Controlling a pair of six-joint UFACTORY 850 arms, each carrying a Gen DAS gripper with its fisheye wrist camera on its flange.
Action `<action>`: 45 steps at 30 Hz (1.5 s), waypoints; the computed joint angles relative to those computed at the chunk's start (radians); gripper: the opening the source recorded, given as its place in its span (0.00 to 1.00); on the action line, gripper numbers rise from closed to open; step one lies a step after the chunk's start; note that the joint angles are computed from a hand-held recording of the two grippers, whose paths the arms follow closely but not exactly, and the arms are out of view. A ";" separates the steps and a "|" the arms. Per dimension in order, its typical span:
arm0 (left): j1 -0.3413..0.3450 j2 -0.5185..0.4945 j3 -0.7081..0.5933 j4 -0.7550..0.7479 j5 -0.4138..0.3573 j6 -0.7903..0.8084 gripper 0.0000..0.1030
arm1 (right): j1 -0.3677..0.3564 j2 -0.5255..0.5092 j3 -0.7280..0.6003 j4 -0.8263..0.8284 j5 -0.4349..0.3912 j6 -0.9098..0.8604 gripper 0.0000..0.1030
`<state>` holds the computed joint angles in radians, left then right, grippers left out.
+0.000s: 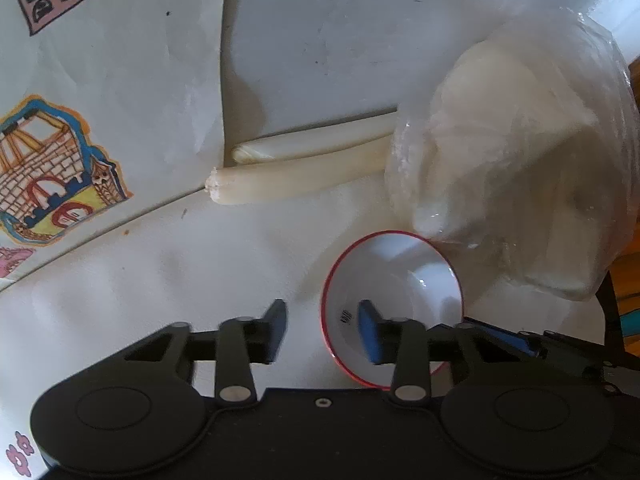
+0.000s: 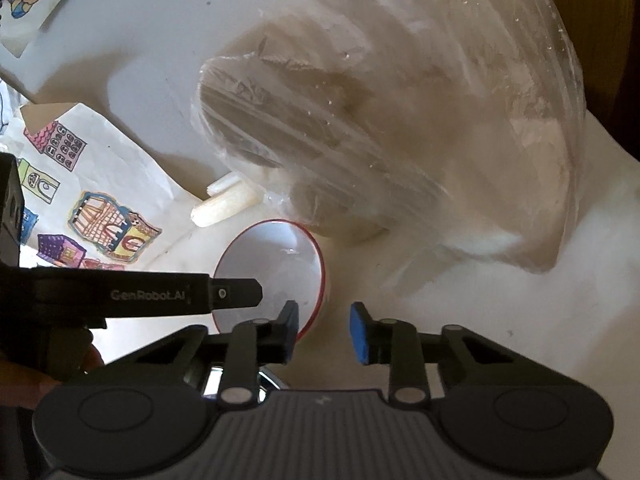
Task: Organize plates and bowls
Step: 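Move both grippers to the other red-rimmed white bowl, then close both grippers on the rim of the second white bowl, then lift the white bowl with both grippers and carry it over the steel bowl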
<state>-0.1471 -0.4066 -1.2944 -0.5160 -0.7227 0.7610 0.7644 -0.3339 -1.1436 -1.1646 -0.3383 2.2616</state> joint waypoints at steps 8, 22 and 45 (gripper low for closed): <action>-0.001 0.014 0.023 -0.027 0.005 0.017 0.11 | -0.007 0.000 -0.002 -0.014 0.025 0.010 0.16; 0.034 0.074 0.061 -0.086 -0.041 0.056 0.07 | -0.005 0.052 0.048 -0.122 0.016 0.142 0.12; 0.016 0.262 0.224 -0.215 -0.098 0.110 0.09 | 0.062 0.264 0.244 -0.228 -0.055 0.276 0.12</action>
